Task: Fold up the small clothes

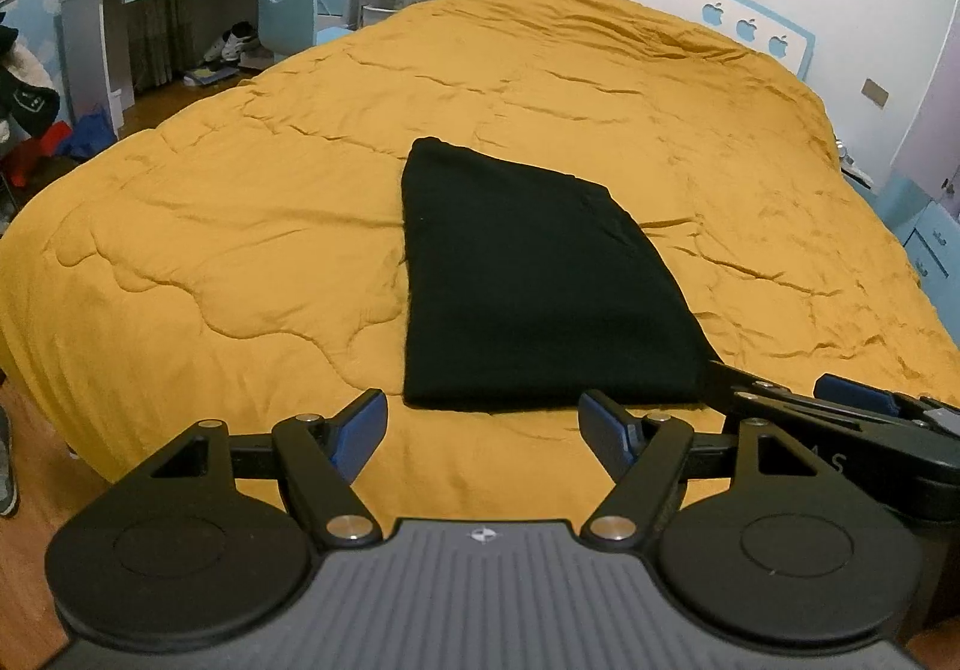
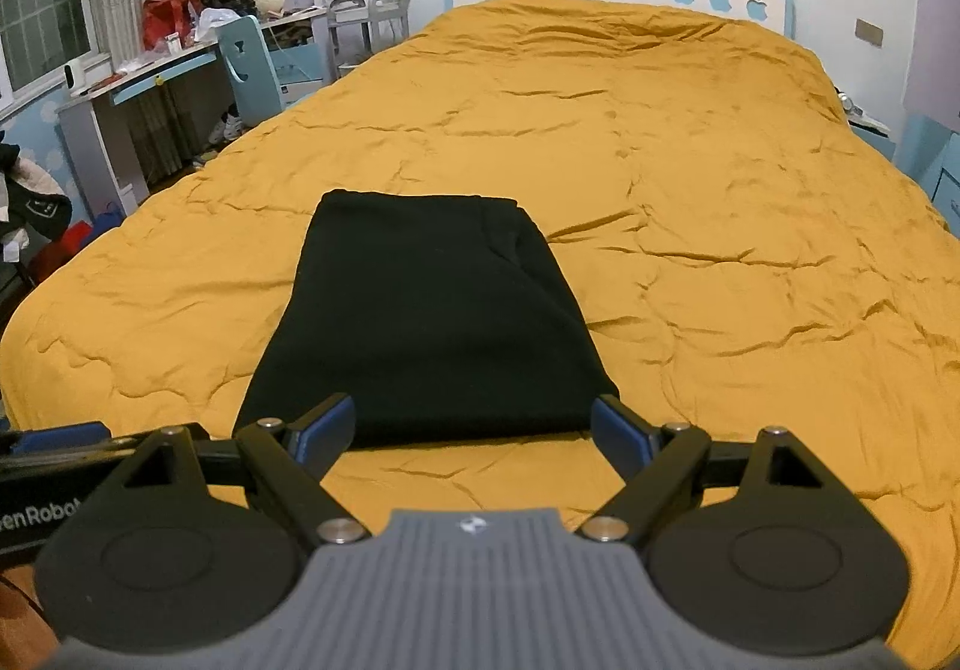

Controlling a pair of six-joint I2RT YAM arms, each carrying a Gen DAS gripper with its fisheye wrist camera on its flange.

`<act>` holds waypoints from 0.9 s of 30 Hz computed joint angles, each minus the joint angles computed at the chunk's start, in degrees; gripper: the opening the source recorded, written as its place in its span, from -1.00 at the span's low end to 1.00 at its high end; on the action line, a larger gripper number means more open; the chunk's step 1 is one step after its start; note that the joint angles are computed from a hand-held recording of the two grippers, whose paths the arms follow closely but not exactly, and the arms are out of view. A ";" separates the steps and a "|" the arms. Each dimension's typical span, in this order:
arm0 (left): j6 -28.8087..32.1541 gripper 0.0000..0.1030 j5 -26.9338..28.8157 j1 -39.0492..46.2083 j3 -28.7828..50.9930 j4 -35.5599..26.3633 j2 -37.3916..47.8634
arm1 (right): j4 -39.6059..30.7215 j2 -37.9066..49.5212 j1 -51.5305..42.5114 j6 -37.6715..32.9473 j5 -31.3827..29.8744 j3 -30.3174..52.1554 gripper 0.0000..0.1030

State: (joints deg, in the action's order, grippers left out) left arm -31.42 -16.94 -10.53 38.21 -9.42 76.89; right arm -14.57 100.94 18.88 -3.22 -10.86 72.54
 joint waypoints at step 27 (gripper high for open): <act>-2.29 0.65 -0.03 -0.45 1.78 -4.00 1.13 | -0.61 0.85 0.83 -0.43 1.74 0.48 0.59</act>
State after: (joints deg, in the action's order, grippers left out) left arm -33.72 -16.96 -10.98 39.99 -13.42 78.03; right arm -15.18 101.80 19.71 -3.65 -9.13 73.02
